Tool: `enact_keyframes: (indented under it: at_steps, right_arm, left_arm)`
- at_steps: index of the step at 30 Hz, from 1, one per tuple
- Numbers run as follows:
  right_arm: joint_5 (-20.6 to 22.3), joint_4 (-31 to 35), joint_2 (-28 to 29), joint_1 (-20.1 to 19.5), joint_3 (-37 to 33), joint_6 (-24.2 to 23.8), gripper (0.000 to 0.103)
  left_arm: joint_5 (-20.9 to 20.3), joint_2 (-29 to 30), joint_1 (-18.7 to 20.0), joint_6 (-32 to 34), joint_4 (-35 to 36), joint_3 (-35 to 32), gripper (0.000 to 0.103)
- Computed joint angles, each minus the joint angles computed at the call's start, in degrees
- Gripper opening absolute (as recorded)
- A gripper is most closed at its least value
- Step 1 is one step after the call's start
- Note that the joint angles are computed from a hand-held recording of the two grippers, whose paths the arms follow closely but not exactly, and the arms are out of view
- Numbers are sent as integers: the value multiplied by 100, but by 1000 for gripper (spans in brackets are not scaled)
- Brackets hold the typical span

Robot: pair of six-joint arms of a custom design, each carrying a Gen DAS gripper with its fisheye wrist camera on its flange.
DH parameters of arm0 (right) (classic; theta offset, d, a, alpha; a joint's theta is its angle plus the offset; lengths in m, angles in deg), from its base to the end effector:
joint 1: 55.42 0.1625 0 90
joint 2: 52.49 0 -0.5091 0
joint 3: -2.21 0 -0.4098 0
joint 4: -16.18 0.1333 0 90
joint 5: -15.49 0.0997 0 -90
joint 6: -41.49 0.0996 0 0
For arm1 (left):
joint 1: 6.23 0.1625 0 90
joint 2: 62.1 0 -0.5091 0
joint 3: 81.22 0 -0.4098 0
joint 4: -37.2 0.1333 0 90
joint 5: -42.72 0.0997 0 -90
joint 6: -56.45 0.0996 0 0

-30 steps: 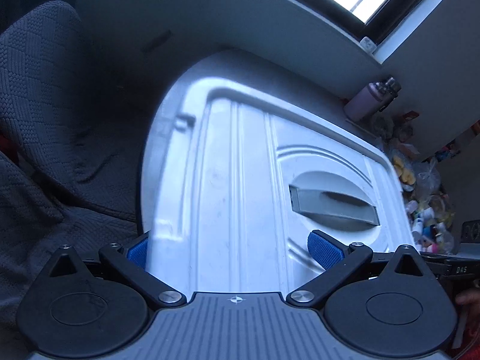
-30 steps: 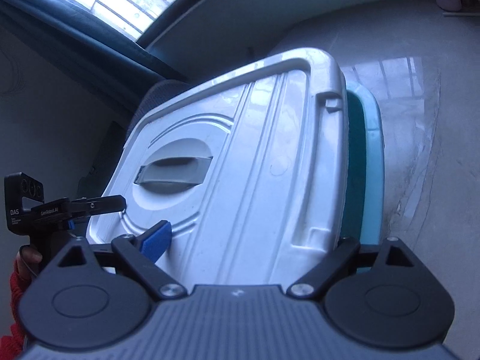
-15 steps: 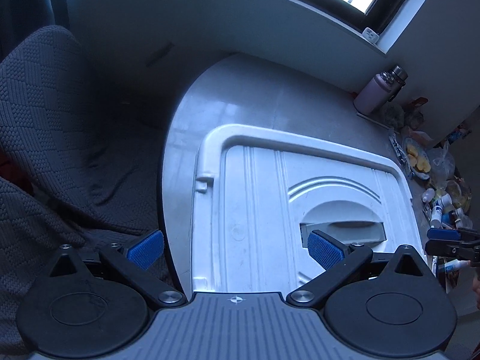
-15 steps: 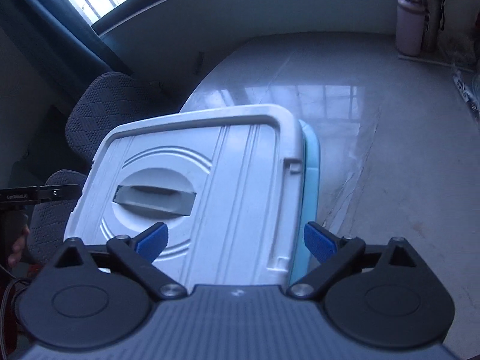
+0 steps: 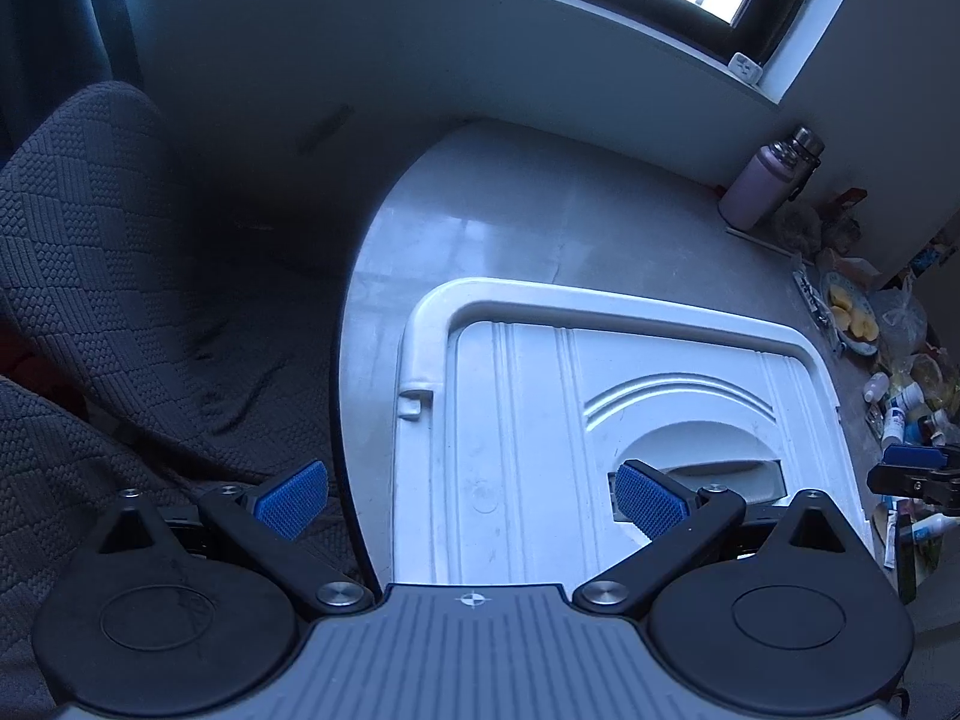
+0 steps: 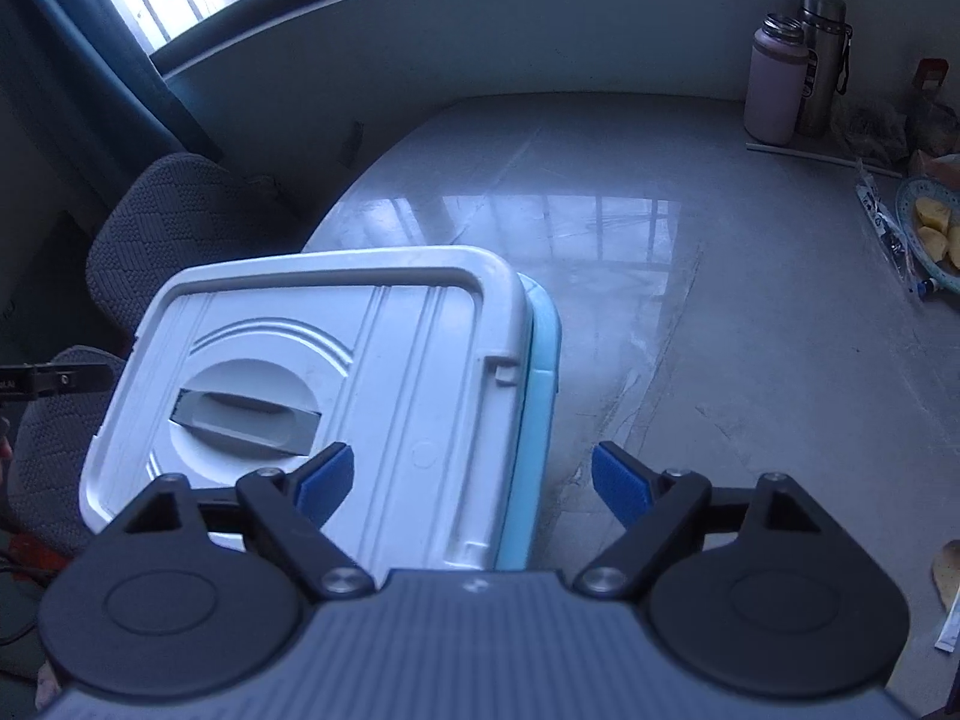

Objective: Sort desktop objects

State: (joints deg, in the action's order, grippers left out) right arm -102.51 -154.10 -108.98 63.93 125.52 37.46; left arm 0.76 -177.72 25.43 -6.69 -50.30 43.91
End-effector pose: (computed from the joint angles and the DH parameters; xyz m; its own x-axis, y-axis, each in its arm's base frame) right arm 0.3498 -0.4455 0.1479 -0.7876 -0.3963 0.4718 -0.5334 0.8219 -0.2001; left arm -0.1190 -0.3170 0.4680 -0.8418 -0.1642 -0.5143 0.1806 0.8121 -0.5549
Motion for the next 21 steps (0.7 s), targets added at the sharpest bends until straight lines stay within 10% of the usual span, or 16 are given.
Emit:
enact_keyframes:
  at_steps: [21]
  right_arm:
    - [-298, 641, 322, 148, -279, 490, 56]
  left_arm:
    - [-405, 266, 771, 538, -642, 34, 101]
